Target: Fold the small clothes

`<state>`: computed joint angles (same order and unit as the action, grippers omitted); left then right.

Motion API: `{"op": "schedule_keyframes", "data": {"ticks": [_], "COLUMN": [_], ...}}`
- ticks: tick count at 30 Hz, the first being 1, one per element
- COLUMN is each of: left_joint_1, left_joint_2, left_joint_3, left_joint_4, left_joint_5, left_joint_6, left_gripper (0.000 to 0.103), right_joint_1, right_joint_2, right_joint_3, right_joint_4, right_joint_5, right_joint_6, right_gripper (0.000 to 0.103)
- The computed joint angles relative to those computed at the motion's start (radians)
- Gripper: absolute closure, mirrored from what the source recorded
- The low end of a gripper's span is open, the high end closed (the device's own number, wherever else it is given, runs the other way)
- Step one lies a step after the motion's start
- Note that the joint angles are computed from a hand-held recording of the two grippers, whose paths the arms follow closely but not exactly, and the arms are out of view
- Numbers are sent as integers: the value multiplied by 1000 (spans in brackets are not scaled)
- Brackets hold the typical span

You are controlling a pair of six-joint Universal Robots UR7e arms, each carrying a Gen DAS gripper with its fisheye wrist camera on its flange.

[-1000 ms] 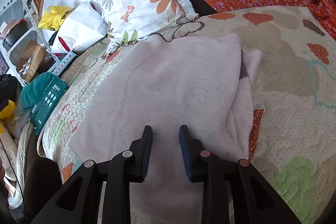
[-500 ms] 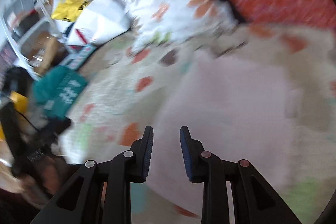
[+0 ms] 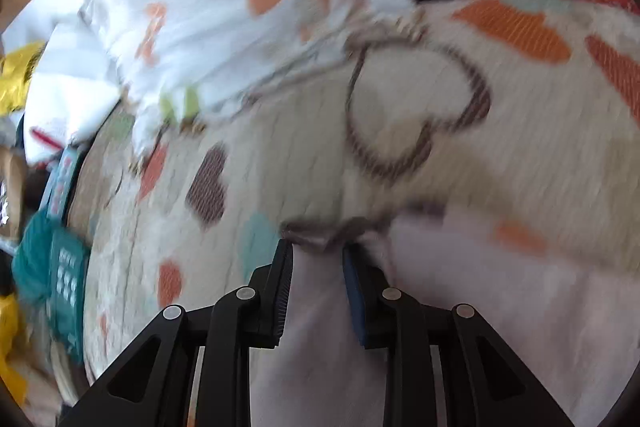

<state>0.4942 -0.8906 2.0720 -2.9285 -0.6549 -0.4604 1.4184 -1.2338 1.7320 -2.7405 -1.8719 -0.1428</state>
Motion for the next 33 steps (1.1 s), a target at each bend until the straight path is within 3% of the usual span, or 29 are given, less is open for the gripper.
{"op": "schedule_keyframes", "data": {"ticks": [4, 6, 9, 13, 16, 20, 22, 24, 26, 30, 33], "left_joint_1": [0, -4, -20, -54, -82, -130, -154, -186, -214, -274, -309], "left_joint_2": [4, 2, -11, -32, -43, -51, -51, -46, -38, -23, -13], "left_joint_3": [-1, 3, 12, 27, 33, 31, 28, 20, 14, 7, 8], "left_joint_4": [-6, -4, 9, 46, 103, 242, 307, 388, 434, 484, 480], "left_joint_5": [3, 8, 8, 11, 13, 13, 25, 65, 100, 179, 226], "left_joint_6": [6, -3, -29, -80, -130, -226, -265, -308, -326, -380, -393], "left_gripper": [0, 0, 0, 0, 0, 0, 0, 0, 0, 0, 0], "right_joint_1": [23, 33, 47, 35, -20, -149, -207, -223, -169, 25, 131], "right_joint_2": [-70, -130, -243, -436, -569, -732, -819, -888, -925, -919, -913], "right_joint_3": [22, 49, 124, 297, 428, 571, 623, 651, 674, 720, 754], "right_joint_4": [-86, -61, 13, 76, 119, 196, 198, 201, 166, 56, 10], "right_joint_5": [37, 49, 4, -37, 9, 75, 136, 158, 87, -160, -251], "right_joint_6": [13, -2, -43, -44, -20, 35, 17, 6, -1, -12, -11], "right_gripper": [75, 70, 69, 69, 69, 69, 70, 70, 68, 59, 52]}}
